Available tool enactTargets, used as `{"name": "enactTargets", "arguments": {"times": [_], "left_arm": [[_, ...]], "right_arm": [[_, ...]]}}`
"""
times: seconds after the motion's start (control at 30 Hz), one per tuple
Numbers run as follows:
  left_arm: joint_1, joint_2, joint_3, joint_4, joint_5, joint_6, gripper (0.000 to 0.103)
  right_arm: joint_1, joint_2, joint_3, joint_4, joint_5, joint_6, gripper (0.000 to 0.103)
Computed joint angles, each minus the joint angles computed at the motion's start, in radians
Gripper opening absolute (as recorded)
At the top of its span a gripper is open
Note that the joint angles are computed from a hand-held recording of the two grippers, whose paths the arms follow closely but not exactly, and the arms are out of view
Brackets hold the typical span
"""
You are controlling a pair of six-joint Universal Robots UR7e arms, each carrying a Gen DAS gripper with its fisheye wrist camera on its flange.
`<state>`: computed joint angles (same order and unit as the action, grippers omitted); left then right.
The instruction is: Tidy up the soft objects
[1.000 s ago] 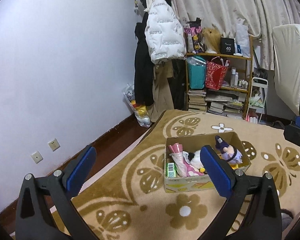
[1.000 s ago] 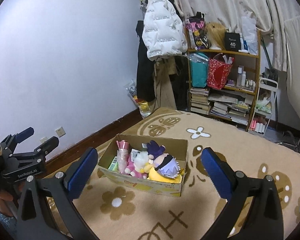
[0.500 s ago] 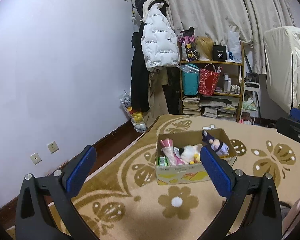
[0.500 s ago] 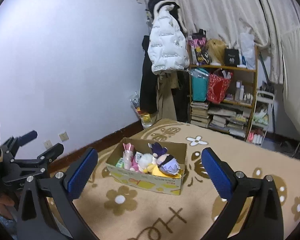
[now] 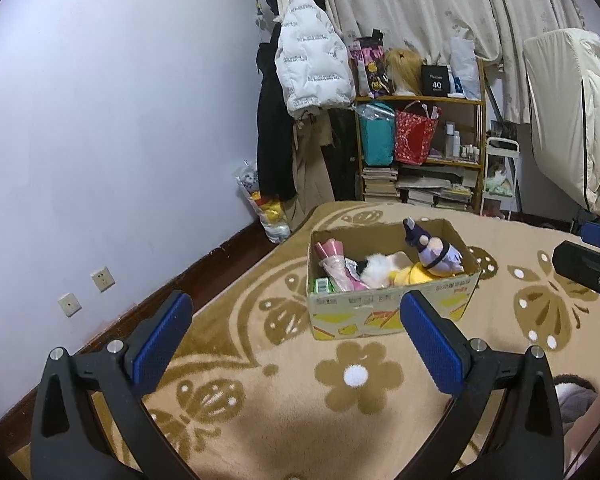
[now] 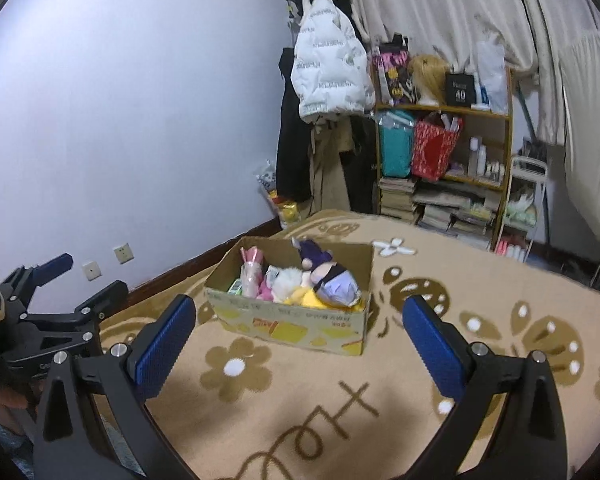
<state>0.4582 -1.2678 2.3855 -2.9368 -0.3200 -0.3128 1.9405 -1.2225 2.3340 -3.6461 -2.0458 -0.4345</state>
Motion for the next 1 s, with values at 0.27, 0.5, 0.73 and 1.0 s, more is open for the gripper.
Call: {"name": "enactTargets", "arguments": {"times": [0.27,0.5,0.73,1.0], "left_arm": [[0.027,0.016,-0.012,0.01,-0.039,0.01,0.102],[0.042,0.026,-0.025,0.05,-0.058,-0.001,0.102],[0.038,0.038,-0.026,0.055,-0.045,0.002,0.102],[0.042,0.034,-0.027,0.07,-0.055,0.0,0.102]], "right_arm": [[-0.014,0.022,0.007,-0.012,-0.02,-0.002,0.103],[-0.018,0.039,0.003,-0.011,-0.036,-0.007,0.103],[-0.021,0.044,-0.002,-0.001,-0.049,0.004,0.103],[-0.023,0.047,-0.002,-0.008,-0.053,0.005,0.103]]}}
